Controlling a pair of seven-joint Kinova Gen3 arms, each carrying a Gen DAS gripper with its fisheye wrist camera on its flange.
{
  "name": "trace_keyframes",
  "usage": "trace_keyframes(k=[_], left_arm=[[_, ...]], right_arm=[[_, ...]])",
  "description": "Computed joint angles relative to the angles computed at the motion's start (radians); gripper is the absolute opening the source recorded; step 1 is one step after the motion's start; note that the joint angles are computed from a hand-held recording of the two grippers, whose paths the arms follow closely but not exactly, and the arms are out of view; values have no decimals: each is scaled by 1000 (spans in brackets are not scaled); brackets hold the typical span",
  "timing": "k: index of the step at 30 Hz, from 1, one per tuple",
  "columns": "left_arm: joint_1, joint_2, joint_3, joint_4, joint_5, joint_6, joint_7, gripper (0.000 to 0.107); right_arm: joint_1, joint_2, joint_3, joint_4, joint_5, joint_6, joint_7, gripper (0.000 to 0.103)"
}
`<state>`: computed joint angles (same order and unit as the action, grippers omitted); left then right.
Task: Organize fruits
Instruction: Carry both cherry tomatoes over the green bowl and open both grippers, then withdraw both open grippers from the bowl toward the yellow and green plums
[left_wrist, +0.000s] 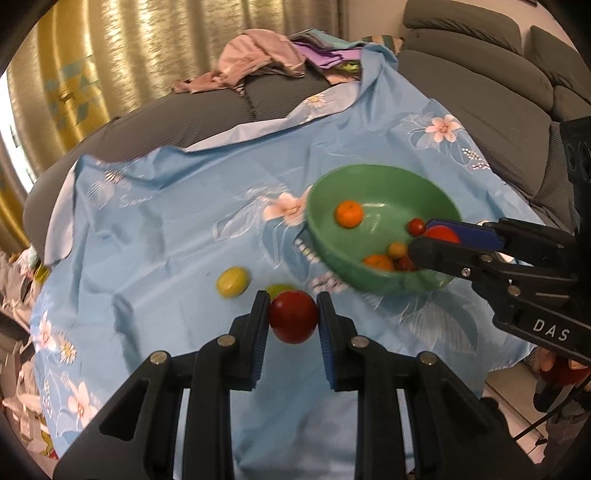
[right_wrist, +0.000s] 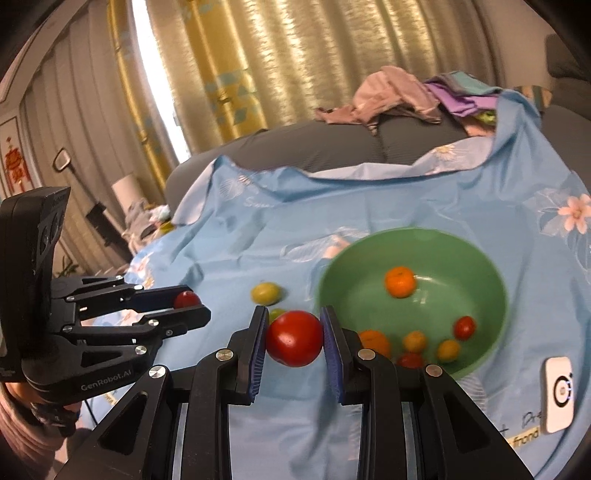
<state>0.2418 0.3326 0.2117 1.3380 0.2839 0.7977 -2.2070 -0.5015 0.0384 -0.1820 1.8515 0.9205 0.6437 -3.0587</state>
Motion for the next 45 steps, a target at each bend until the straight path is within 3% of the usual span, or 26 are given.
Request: trace_keyframes(k=[9,15,25,27,29,30,33,37,45], left_arm=[[73,93,20,-129,-18,56,19,25],[133,186,13,-258,-54,143,66,25],[180,271,-1,-357,-97,206,100,25],[172,287,1,-384,-90,234,105,34],[166,285,-10,-383,-88,232,127,64],[160,285,-11,-383,-85,230,132,69],[131,278,-19,-377,-74,235,158,74],[70,249,-33,-325,-52,219,198,88],[-45,159,-89,-129,-78,180,312,91]], right_arm=[[58,-40,7,59,22,7,-65,31],[103,-50,12,94,6,-18,-84,31],[154,-34,38,119,-89,-95,-22,31],[158,-27,42,113,-114,-93,-10,31],[161,-22,48,108,-129,-87,-12,32],[163,-26,51,114,-129,-95,-23,32],[169,-40,52,135,-100,-115,-83,37],[171,-62,33,156,-58,-120,-146,37],[154,-77,-16,162,-49,-114,-147,37]])
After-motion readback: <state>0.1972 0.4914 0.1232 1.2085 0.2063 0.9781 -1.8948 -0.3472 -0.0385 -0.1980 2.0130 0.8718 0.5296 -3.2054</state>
